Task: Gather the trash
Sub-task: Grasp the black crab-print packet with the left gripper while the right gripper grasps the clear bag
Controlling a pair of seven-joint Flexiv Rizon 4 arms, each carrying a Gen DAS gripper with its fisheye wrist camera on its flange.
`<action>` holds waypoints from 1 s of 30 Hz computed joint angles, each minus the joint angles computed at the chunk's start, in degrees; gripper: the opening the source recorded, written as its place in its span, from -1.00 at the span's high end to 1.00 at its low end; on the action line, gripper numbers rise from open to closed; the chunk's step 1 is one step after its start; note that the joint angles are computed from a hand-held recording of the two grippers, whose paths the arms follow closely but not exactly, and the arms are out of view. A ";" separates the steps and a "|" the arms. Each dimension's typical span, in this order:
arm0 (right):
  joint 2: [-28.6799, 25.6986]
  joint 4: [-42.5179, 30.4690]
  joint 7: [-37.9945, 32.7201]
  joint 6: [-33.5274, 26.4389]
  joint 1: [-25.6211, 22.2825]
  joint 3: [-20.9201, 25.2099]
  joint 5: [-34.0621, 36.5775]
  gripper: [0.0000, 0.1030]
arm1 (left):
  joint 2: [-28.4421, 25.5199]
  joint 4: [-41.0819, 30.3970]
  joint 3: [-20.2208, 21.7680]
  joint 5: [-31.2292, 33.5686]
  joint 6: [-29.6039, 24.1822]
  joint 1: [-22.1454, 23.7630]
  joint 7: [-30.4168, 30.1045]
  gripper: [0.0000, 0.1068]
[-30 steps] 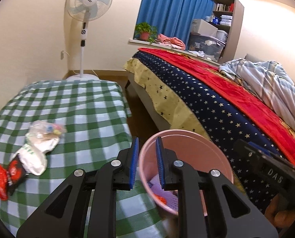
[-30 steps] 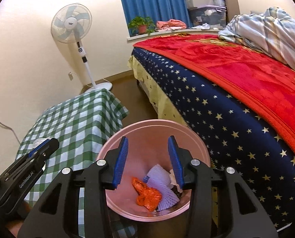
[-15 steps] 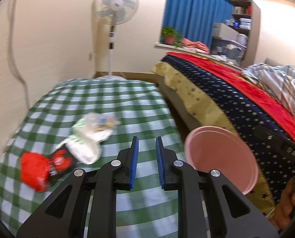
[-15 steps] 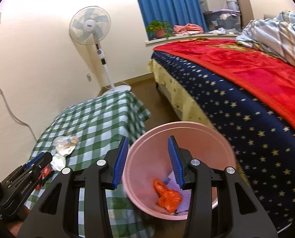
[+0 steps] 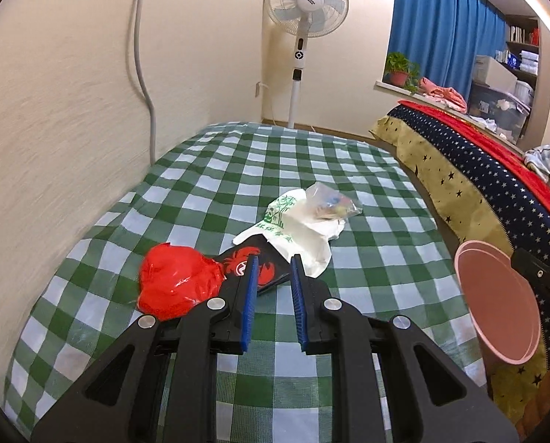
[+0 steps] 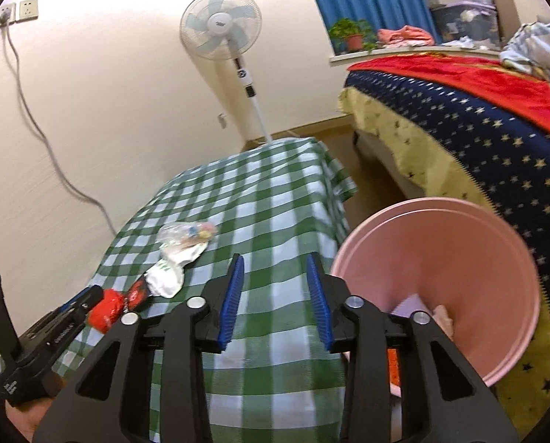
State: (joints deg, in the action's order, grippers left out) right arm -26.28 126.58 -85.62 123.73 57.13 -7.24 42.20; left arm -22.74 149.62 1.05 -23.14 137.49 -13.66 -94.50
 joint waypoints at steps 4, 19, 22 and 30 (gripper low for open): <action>-1.04 -0.52 1.85 0.68 -2.81 2.62 -2.69 0.38 | -1.19 -1.12 0.00 -0.74 -0.68 -0.25 0.55 0.66; -5.90 -2.51 9.38 0.37 -7.79 5.56 -12.65 0.37 | -4.40 -6.00 0.68 -1.18 -5.88 -0.86 3.59 0.14; -6.50 -3.11 10.51 0.14 -8.22 5.43 -14.33 0.36 | -4.81 -7.61 2.17 -6.88 -9.24 -4.47 8.26 -0.07; -8.50 -6.06 14.72 -0.97 -12.70 7.54 -21.76 0.35 | -6.46 -11.26 5.05 -21.80 -15.87 -11.66 19.44 -0.07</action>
State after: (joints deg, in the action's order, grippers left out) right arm -34.77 120.52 -70.90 122.76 44.42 0.30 20.44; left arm -29.20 138.35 6.09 -44.93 121.62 -25.33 -75.06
